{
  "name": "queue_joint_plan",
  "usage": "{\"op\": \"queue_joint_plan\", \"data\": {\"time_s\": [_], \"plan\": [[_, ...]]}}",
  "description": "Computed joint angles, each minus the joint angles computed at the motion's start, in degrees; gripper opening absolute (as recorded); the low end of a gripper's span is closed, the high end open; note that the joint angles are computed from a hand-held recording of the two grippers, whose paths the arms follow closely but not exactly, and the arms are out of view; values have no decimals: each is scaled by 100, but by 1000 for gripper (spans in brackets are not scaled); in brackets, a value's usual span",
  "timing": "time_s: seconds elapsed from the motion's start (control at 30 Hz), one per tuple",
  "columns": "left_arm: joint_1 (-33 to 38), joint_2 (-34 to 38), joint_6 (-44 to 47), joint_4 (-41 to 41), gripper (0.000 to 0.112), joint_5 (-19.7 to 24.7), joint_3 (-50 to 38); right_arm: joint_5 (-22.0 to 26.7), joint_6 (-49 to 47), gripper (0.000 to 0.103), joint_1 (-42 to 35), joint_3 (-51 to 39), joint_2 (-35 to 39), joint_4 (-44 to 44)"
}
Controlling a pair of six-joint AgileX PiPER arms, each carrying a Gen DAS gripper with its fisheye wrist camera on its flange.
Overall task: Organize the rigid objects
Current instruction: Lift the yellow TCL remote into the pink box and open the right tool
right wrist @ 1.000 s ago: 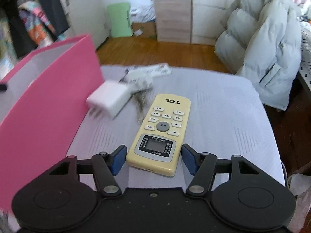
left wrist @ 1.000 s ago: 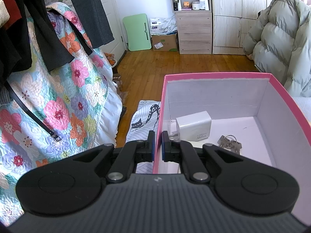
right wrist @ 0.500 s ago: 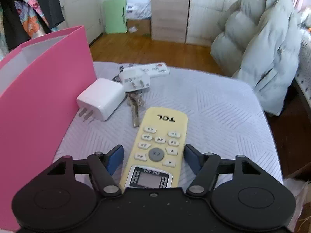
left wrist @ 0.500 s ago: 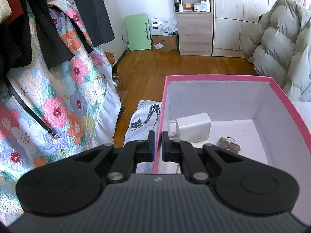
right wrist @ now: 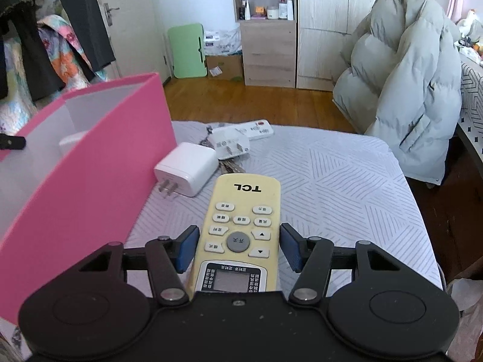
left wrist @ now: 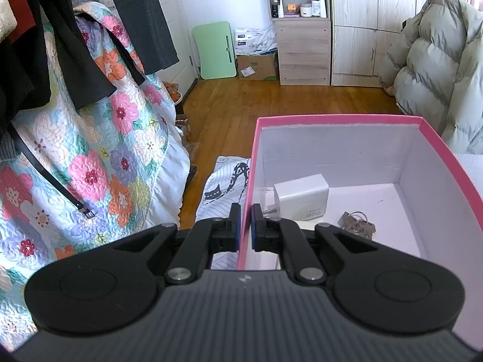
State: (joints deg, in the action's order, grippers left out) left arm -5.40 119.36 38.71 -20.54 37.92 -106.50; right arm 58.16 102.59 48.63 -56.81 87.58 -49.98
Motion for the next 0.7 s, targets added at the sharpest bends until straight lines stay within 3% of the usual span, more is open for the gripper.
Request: {"op": "queue_joint_plan", "data": {"time_s": [0.33, 0.47, 0.57, 0.63, 0.7], "plan": [[-14, -49, -52, -23, 6, -51, 92, 739, -283, 63, 817, -893, -264, -473], [-11, -45, -56, -35, 6, -42, 87, 116, -814, 63, 859, -1440, -421, -558], [1, -73, -31, -104, 6, -98, 155, -583, -1895, 63, 500, -1946, -161, 30], [4, -76, -18, -109, 6, -103, 163, -637, -2571, 63, 309, -2441, 313, 448], [7, -76, -17, -123, 6, -101, 164, -397, -3207, 63, 267, -3036, 900, 602]]}}
